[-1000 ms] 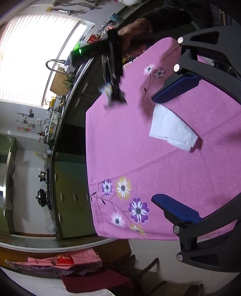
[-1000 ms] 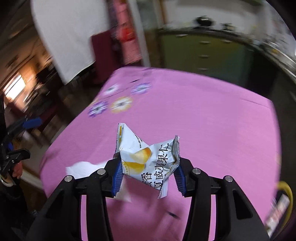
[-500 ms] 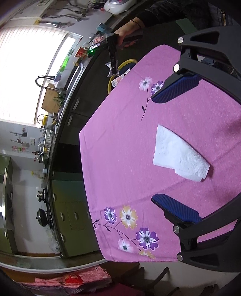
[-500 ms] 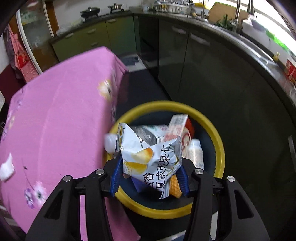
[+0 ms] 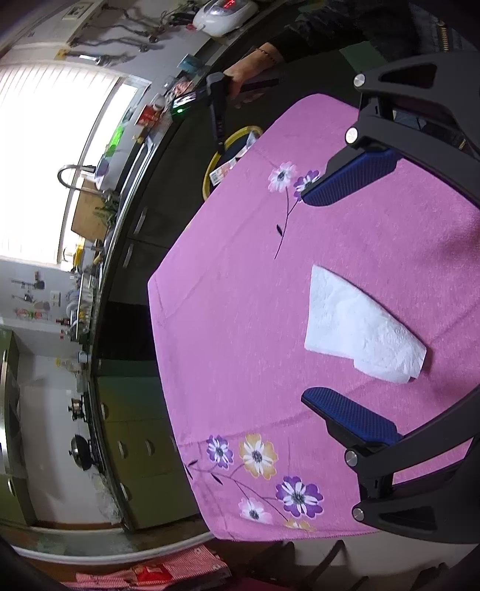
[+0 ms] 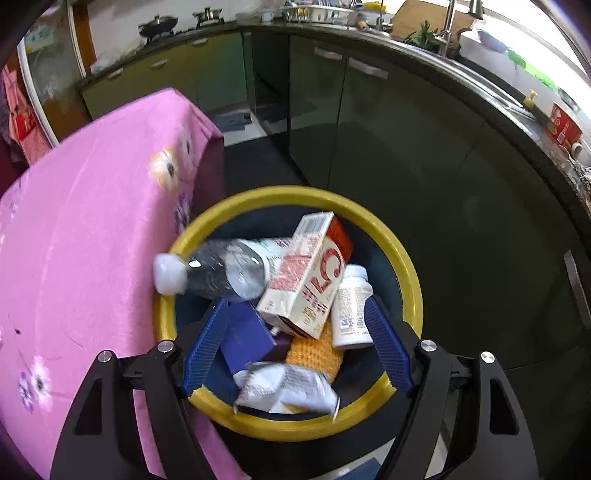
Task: Collect trash
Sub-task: 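Carry the wrapper with the right tool into the bin and open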
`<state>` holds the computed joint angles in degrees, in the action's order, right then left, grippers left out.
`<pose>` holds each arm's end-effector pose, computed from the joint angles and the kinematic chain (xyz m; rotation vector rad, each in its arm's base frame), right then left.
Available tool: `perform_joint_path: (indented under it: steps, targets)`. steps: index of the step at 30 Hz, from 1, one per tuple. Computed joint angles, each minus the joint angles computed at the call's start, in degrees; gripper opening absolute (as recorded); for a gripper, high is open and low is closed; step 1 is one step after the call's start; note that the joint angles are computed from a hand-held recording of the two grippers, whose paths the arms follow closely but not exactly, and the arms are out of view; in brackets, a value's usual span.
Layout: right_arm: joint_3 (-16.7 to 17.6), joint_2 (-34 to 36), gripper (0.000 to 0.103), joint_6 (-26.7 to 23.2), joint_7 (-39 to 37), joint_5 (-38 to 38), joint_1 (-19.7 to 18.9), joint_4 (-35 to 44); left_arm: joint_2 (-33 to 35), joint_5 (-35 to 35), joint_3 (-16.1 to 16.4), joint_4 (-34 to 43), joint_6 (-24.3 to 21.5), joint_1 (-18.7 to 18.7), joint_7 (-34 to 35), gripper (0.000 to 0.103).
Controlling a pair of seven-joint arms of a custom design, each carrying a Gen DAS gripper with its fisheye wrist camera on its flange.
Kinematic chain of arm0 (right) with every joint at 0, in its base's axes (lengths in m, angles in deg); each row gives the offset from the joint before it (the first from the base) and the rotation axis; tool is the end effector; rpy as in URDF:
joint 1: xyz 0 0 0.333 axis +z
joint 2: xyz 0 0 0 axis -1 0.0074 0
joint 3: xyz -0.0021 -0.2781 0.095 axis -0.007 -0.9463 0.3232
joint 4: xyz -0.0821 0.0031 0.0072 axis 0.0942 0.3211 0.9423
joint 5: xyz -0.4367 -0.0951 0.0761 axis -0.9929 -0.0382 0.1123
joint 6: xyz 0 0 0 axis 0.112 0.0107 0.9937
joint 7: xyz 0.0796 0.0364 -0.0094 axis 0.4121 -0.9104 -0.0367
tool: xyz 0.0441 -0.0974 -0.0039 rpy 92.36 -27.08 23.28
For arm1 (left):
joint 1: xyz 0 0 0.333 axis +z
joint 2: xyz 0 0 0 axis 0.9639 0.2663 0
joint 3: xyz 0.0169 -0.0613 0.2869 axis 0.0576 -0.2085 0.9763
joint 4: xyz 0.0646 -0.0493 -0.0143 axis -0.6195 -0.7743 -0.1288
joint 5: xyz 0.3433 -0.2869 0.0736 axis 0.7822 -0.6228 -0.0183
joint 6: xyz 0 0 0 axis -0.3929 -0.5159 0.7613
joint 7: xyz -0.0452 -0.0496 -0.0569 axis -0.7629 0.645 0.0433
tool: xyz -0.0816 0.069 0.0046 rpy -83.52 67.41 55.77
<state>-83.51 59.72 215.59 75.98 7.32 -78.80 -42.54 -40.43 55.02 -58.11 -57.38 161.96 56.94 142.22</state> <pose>0.5753 0.1259 0.4657 -1.9074 1.8940 -0.5435 0.4013 -0.3424 0.5320 -1.4825 2.1100 -1.0383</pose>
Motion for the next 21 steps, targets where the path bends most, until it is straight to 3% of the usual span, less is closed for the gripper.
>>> perform_joint_path:
  steps: [4,10,15,21]
  targets:
    - [0.44,-3.15,0.082,2.55,-1.51,1.86,1.62,-2.22,2.13,-3.45,3.73,0.29,-0.17,-3.83,6.95,0.094]
    - [0.43,-6.74,0.082,5.89,-4.95,5.91,5.26,-4.45,6.67,-12.77,9.31,2.21,-2.90,-8.89,24.59,0.094]
    - [0.74,-7.29,0.082,5.98,-7.45,7.67,7.46,-3.69,10.91,-12.81,7.37,4.69,-5.60,-5.11,27.16,0.094]
    - [1.06,-7.25,0.083,5.55,-9.17,9.10,9.10,-3.03,12.19,-12.48,6.01,4.83,-6.85,-3.48,27.09,0.094]
